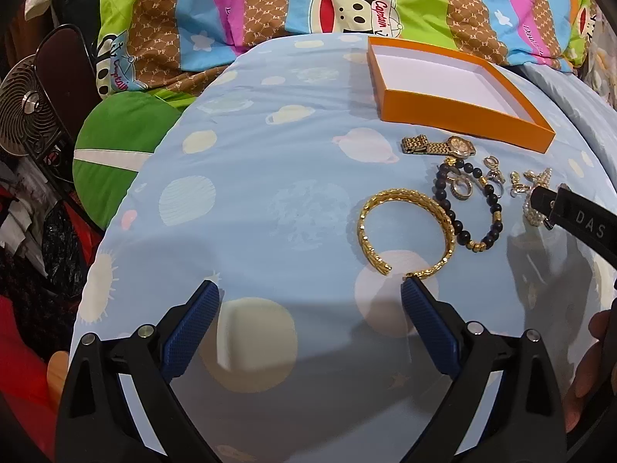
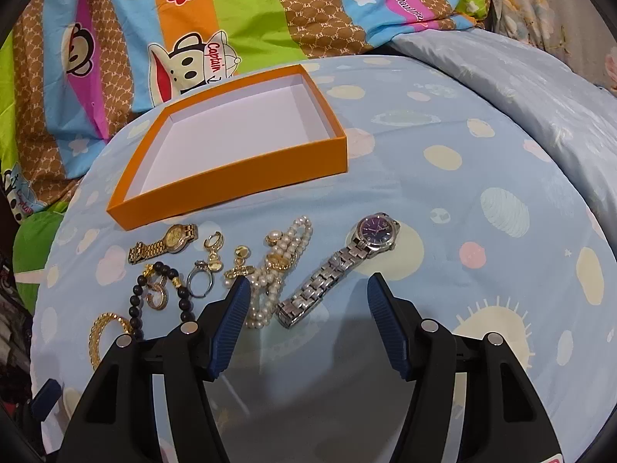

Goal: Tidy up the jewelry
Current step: 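Reach the right tool to the silver watch and close on its band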

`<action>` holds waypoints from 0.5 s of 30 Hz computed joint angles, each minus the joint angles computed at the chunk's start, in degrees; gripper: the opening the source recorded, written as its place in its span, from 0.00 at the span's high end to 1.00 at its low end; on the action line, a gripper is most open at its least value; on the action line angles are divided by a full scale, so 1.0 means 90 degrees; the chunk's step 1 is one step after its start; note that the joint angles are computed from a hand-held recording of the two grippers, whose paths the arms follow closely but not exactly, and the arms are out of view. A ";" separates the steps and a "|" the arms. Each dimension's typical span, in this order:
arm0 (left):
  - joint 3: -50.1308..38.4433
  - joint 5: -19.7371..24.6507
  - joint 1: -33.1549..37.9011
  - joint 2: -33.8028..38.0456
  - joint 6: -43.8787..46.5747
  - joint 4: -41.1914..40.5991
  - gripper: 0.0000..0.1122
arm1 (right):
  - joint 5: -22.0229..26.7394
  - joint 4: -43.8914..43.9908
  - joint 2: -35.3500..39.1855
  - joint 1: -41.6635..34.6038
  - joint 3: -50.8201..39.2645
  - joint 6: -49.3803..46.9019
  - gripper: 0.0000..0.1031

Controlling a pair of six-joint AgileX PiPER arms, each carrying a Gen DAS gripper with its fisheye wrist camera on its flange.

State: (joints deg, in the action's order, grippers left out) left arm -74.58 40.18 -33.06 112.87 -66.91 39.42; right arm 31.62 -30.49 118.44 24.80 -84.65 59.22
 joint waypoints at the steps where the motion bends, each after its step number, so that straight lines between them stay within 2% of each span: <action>1: 0.0022 -0.0015 0.0016 -0.0011 -0.0009 0.0010 0.17 | 0.0005 -0.0075 0.0015 0.0009 -0.0010 0.0033 0.41; 5: 0.0078 -0.0014 0.0050 -0.0043 -0.0034 0.0103 0.17 | -0.0197 -0.0459 -0.0147 0.0029 0.0343 0.0098 0.49; 10: 0.0091 -0.0060 0.0116 -0.0048 -0.0014 0.0090 0.17 | -0.0504 -0.0341 -0.0509 -0.0118 0.0890 -0.0291 0.65; 15: 0.0062 -0.0097 0.0123 -0.0057 0.0061 0.0062 0.17 | -0.1012 0.0368 -0.0985 -0.0442 0.1559 -0.0959 0.66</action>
